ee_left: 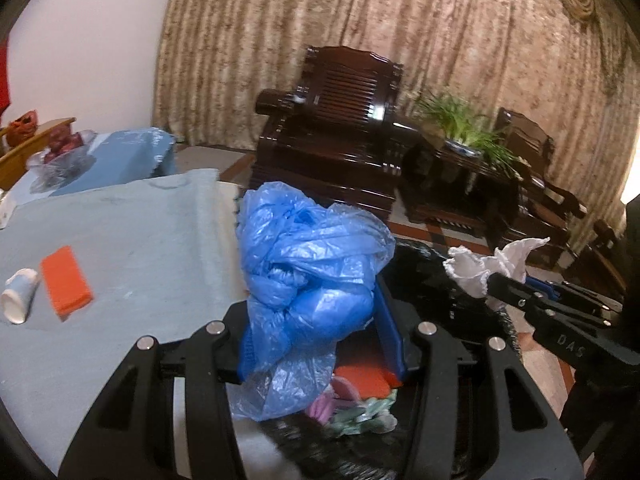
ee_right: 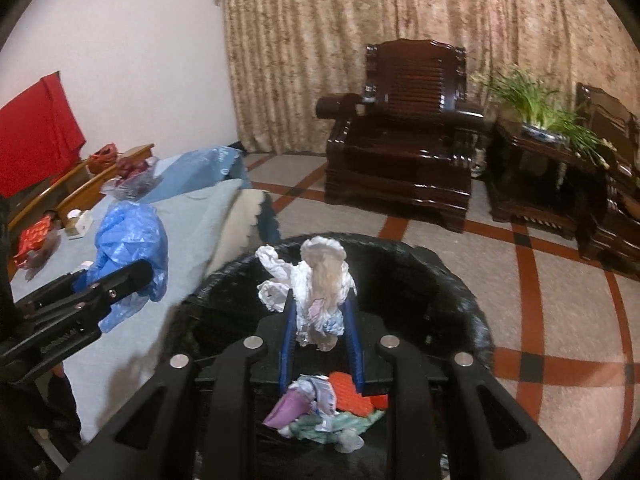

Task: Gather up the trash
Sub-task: 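Open both grippers over the bin to drop shoe covers and tissue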

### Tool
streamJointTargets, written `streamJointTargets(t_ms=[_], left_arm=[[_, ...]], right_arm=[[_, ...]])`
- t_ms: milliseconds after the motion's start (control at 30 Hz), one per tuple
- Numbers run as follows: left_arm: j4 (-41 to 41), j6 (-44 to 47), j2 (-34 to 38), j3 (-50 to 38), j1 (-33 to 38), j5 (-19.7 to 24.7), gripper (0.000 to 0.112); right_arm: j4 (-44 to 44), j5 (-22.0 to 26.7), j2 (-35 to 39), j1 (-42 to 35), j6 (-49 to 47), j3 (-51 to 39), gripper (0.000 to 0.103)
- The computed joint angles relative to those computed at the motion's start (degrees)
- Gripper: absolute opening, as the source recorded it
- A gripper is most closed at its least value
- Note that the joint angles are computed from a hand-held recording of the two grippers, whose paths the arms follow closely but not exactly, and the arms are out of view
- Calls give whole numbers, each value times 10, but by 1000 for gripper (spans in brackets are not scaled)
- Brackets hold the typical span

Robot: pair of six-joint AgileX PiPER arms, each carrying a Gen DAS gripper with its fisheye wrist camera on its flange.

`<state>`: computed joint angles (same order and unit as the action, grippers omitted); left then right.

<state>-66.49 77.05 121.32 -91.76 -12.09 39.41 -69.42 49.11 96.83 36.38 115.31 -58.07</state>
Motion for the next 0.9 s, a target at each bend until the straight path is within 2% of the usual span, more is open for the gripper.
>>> streamJointTargets(t_ms=[333, 433, 467, 567, 733, 767, 900], left_arm=[[1, 4, 49, -33, -47, 6, 48], [11, -5, 69, -53, -53, 21, 50], [18, -12, 75, -62, -54, 28, 52], [31, -42, 95, -94, -53, 50, 66], [10, -25, 88, -86, -40, 45, 86], [5, -24, 87, -85, -34, 46, 88], [14, -46, 86, -99, -15, 54, 89]], right_arm=[[10, -9, -1, -24, 25, 36, 22], [6, -16, -1, -30, 35, 48, 22], [5, -19, -1, -33, 36, 51, 25], [13, -17, 3, -38, 35, 55, 44], [19, 1, 9, -32, 39, 57, 68], [17, 6, 9, -31, 43, 59, 77], [19, 27, 12, -23, 43, 48, 88]])
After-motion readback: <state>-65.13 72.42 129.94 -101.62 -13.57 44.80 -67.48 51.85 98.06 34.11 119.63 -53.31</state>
